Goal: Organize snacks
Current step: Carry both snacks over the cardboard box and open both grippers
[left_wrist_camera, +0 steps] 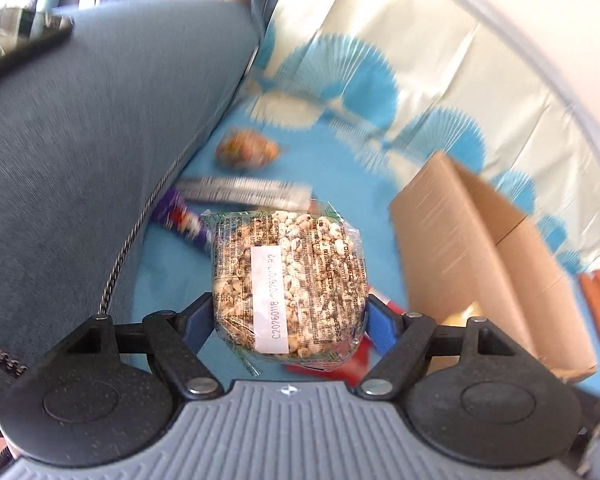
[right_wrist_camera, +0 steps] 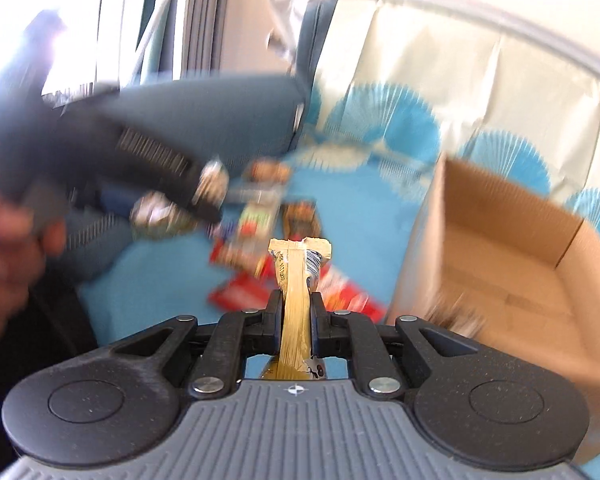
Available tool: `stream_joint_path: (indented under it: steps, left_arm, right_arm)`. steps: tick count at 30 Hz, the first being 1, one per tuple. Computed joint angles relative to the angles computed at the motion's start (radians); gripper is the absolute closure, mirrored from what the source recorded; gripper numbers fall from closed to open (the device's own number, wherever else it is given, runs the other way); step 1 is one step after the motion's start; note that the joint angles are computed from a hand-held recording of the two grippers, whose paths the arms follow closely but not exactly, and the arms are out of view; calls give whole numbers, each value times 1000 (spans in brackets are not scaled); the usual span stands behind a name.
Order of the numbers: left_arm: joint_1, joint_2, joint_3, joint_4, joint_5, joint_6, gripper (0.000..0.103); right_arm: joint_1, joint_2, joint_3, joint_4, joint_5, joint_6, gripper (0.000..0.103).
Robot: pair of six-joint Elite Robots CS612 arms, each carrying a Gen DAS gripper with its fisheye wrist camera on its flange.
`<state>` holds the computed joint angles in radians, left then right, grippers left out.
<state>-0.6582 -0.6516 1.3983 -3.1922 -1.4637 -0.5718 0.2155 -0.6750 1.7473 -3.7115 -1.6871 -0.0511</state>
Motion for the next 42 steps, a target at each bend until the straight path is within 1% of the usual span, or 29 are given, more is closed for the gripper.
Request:
stream_joint_path:
  steps: [2, 6, 9, 11, 15, 17, 18, 21, 23, 27, 30, 32, 34, 37, 42]
  left_arm:
    - [-5, -1, 9, -39, 18, 2, 21]
    - [-12, 2, 4, -51, 44, 19, 21]
    - [-24, 7, 9, -102, 83, 55, 21]
    - [-33, 8, 14, -129, 106, 95, 21]
    - [-47, 17, 16, -183, 137, 175, 21]
    - [-54, 25, 12, -209, 155, 207, 21]
    - [-56, 28, 10, -219, 161, 222, 21]
    - [-71, 31, 8, -225, 209, 272, 21]
    - [-76, 29, 9, -223, 213, 295, 21]
    - [-86, 18, 7, -160, 226, 315, 21]
    - [-89, 6, 2, -94, 193, 291, 21]
    - [-95, 3, -9, -69, 183, 298, 21]
    - [-102, 6, -26, -74, 176, 325, 21]
    - [-111, 21, -65, -97, 136, 347, 21]
    - [-121, 67, -168, -98, 74, 369, 21]
  right_arm:
    - [-15, -17, 8, -41, 15, 1, 90]
    - [-57, -44, 13, -107, 46, 5, 90]
    - [-90, -48, 1, -142, 59, 14, 90]
    - [-108, -40, -7, -164, 51, 37, 90]
    - [-134, -27, 3, -183, 24, 162, 90]
    - [-135, -27, 6, -159, -12, 191, 90]
    - [-135, -20, -2, -160, -19, 193, 90]
    - [-137, -10, -15, -181, -25, 165, 90]
    - [-141, -9, -15, -179, -28, 156, 90]
    - [-163, -17, -1, -182, -23, 209, 90]
    - [-181, -21, 12, -190, -29, 259, 90]
    - [-191, -24, 19, -188, -39, 294, 90]
    - [-199, -28, 26, -179, -60, 325, 90]
    - [-208, -32, 34, -168, -84, 373, 90]
    - [-216, -37, 42, -144, -122, 433, 90]
